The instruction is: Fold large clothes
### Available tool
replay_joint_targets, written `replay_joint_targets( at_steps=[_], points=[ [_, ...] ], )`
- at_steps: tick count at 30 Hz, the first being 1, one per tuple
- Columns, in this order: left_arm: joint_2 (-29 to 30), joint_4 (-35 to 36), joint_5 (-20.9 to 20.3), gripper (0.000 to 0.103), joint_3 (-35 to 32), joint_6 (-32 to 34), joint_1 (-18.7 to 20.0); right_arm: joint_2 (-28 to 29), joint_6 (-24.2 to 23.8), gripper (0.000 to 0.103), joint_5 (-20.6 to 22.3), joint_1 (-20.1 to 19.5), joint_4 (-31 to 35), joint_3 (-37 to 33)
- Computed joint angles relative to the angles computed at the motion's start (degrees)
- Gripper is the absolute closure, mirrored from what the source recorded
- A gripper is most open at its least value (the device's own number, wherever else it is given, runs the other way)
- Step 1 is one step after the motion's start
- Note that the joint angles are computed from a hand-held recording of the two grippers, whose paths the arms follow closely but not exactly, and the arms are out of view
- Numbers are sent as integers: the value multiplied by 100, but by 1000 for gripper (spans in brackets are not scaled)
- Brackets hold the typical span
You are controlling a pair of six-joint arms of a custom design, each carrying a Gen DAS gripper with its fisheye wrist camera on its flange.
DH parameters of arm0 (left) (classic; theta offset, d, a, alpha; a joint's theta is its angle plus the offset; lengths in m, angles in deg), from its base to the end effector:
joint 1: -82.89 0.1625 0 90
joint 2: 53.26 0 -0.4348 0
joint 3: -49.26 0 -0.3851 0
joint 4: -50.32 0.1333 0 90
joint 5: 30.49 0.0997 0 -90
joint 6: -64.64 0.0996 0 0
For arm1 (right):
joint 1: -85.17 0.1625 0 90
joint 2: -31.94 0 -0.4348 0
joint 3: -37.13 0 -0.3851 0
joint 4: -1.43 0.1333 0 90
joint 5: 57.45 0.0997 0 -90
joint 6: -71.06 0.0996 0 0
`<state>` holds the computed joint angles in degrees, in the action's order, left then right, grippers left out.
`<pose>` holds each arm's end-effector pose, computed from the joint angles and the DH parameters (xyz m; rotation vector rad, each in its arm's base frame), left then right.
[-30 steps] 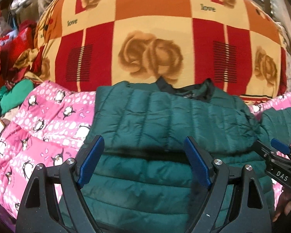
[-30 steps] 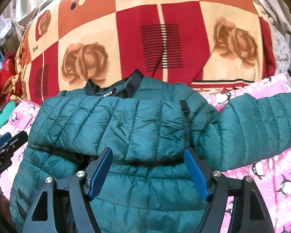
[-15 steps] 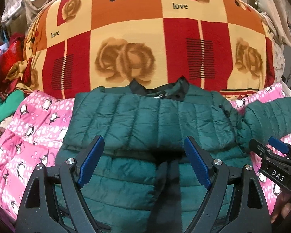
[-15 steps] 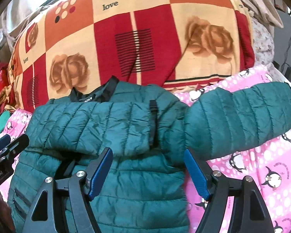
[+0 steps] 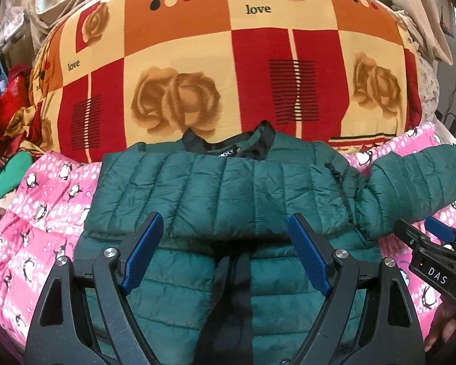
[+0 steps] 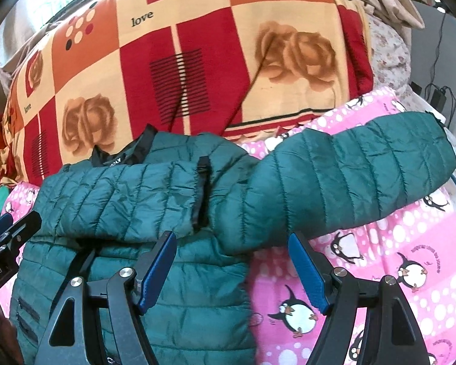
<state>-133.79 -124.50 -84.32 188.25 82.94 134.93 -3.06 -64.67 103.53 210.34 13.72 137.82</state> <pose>-0.0934 -0.4320 0.2354 1.0125 2.3004 -0.7180 0.2762 -0.3240 0.0084 -0.3173 -2.0396 1.1046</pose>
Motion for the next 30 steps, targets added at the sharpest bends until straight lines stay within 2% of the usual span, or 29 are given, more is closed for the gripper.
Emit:
replay_joint_targets(
  at_steps=[16, 30],
  points=[
    [371, -95, 51, 18, 98, -318, -295, -370, 235, 29, -17, -199, -179, 585],
    [779, -224, 94, 18, 54, -550, -463, -716, 97, 28, -35, -439, -312, 969]
  ],
)
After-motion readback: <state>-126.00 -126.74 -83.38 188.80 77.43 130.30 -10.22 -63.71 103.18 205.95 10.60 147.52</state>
